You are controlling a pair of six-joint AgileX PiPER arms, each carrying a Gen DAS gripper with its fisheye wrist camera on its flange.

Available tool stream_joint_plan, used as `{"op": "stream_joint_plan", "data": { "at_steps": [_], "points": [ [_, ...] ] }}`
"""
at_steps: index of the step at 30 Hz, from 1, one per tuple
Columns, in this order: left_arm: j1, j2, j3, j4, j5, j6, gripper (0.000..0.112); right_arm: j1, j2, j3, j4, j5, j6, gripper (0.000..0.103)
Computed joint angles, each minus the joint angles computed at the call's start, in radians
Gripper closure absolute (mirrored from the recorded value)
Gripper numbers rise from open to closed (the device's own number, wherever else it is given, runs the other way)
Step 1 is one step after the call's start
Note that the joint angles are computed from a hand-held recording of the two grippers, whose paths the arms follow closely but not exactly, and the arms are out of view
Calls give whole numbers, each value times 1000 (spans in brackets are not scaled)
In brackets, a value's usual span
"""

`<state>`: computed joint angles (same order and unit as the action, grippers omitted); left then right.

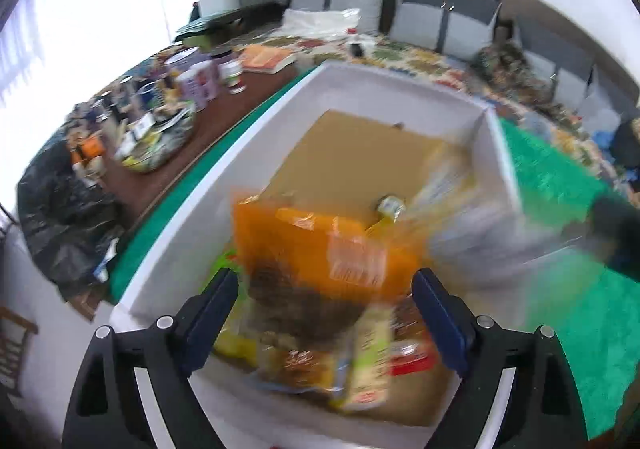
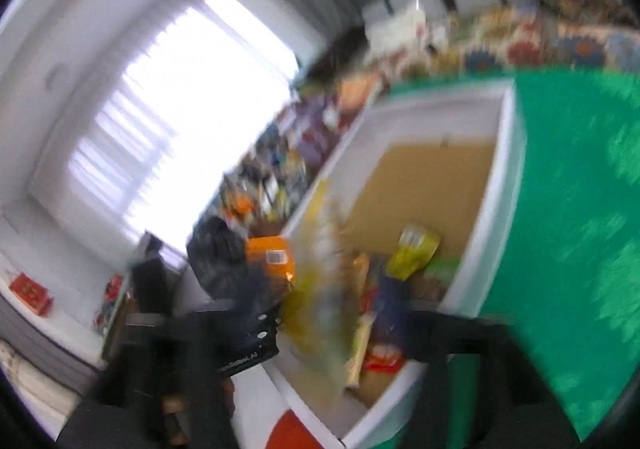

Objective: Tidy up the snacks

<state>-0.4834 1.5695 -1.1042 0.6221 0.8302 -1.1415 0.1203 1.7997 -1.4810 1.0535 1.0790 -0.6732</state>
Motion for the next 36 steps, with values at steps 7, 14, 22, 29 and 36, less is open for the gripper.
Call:
{"op": "stream_joint_plan", "data": {
  "at_steps": [7,14,22,29,36],
  "points": [
    [-133,2,4,155,182,-187,19,12,-100,122,-131,-110,-110,31],
    [-230,-39,-57,191,327,-273,11,133,-222,145,-488,-313,-7,31],
    [-197,-68,-72,89,318,-167,10,213,-208,106,-665,-291,188,31],
    [-220,-95,-36,124,331,-219,10,261,-203,91,-741,-288,284,31],
    [-201,-125,-9,122,304,-224,10,271,-187,88,-745,-288,308,31]
  ]
}}
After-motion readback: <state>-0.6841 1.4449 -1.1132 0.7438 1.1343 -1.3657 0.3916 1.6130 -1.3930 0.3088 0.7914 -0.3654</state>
